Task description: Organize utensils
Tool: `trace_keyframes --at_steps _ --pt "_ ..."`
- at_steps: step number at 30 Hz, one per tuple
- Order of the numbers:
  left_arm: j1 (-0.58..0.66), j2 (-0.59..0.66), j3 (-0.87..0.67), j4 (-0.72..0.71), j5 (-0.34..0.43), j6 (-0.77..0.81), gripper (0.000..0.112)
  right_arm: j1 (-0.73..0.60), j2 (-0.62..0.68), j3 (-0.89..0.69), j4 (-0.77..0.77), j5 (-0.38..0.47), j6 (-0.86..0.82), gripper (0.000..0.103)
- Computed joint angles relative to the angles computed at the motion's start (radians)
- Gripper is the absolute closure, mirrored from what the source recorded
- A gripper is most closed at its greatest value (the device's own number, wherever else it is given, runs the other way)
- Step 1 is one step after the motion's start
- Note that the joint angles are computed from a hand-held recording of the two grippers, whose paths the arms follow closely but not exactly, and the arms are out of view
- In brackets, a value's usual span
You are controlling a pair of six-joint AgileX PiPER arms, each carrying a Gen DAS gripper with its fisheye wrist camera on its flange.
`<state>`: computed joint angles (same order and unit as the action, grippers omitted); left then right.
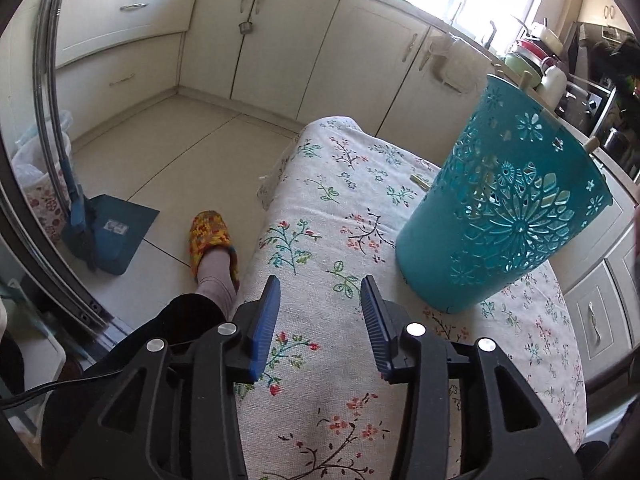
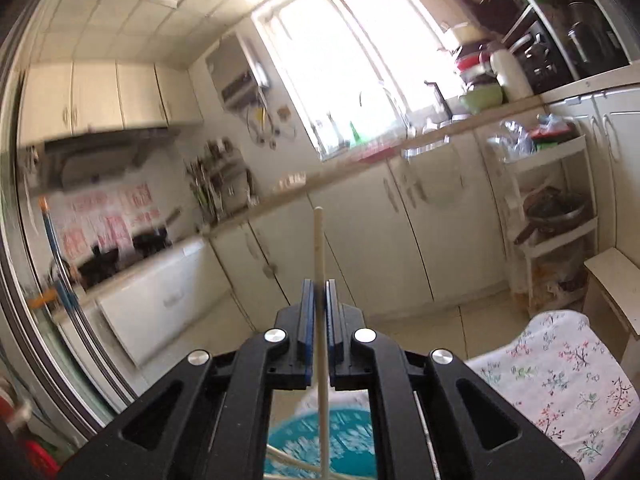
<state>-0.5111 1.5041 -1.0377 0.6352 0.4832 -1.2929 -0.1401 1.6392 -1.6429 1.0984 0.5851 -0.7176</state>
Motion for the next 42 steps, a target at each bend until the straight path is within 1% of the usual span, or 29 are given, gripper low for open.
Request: trace_keyframes --at_steps 1,2,5,6,7,8,10,11,12,13,14,15,17,20,24,25,26,28,30,31,32,35,38,42 --pt "0.001 0.001 0.0 -0.006 -0.003 0.006 0.072 0.006 0.0 0.012 -0.014 0.004 -0.012 0.094" --pt "0.003 0.001 0.0 -0.012 -0.006 0.011 0.071 0.008 -0.014 0.038 -0.02 0.008 -0.03 0.089" --pt "0.004 0.003 -0.003 -0.019 -0.004 0.011 0.07 -0.015 -0.05 0.089 -0.023 0.073 -0.073 0.086" --pt "0.005 0.003 -0.004 -0.024 -0.003 0.015 0.07 -0.042 -0.075 0.126 0.008 0.098 -0.131 0.084" --pt "0.006 0.002 -0.003 -0.029 -0.003 0.018 0.07 -0.071 -0.093 0.151 0.023 0.118 -0.173 0.079" --pt "0.006 0.002 -0.002 -0.03 -0.003 0.018 0.069 -0.11 -0.1 0.165 0.021 0.144 -0.198 0.077" --pt "0.006 0.001 -0.001 -0.028 -0.002 0.014 0.068 -0.167 -0.074 0.157 -0.009 0.164 -0.187 0.077" --pt "0.005 0.003 -0.003 -0.03 -0.001 0.015 0.067 -0.223 -0.048 0.146 -0.016 0.192 -0.17 0.077" --pt "0.005 0.007 -0.008 -0.035 0.002 0.02 0.067 -0.252 -0.015 0.113 -0.045 0.221 -0.14 0.077" --pt "0.003 0.01 -0.012 -0.035 0.006 0.021 0.067 -0.271 0.035 0.057 -0.103 0.277 -0.111 0.075" --pt "0.0 0.015 -0.019 -0.039 0.012 0.027 0.066 -0.268 0.076 0.005 -0.169 0.32 -0.09 0.075" --pt "-0.001 0.021 -0.025 -0.044 0.017 0.033 0.066 -0.245 0.127 -0.048 -0.267 0.354 -0.09 0.075" --pt "-0.003 0.027 -0.033 -0.051 0.028 0.043 0.066 -0.192 0.213 -0.118 -0.41 0.383 -0.112 0.075" --pt "-0.002 0.033 -0.04 -0.065 0.035 0.054 0.066 -0.125 0.33 -0.216 -0.547 0.423 -0.116 0.075" --pt "-0.002 0.045 -0.052 -0.078 0.048 0.067 0.065 -0.068 0.408 -0.269 -0.632 0.427 -0.131 0.075" --pt "-0.001 0.046 -0.053 -0.082 0.048 0.072 0.065 -0.056 0.427 -0.29 -0.652 0.428 -0.128 0.072" --pt "-0.002 0.049 -0.055 -0.082 0.051 0.073 0.065 -0.044 0.454 -0.32 -0.677 0.438 -0.12 0.066" --pt "-0.003 0.054 -0.06 -0.084 0.055 0.076 0.065 -0.044 0.487 -0.363 -0.678 0.456 -0.105 0.063" --pt "-0.004 0.055 -0.063 -0.085 0.058 0.077 0.064 -0.06 0.531 -0.445 -0.67 0.523 -0.061 0.065" --pt "-0.004 0.057 -0.065 -0.084 0.059 0.077 0.064 -0.065 0.525 -0.442 -0.679 0.53 -0.037 0.074" --pt "-0.005 0.06 -0.067 -0.083 0.061 0.078 0.063 -0.069 0.503 -0.403 -0.681 0.513 -0.041 0.084" --pt "-0.009 0.063 -0.07 -0.078 0.064 0.077 0.061 -0.087 0.432 -0.302 -0.698 0.493 -0.031 0.096" --pt "-0.009 0.061 -0.068 -0.081 0.061 0.081 0.06 -0.122 0.297 -0.109 -0.693 0.463 -0.047 0.097" --pt "-0.011 0.06 -0.069 -0.086 0.061 0.092 0.06 -0.203 0.064 0.188 -0.64 0.456 -0.138 0.098"
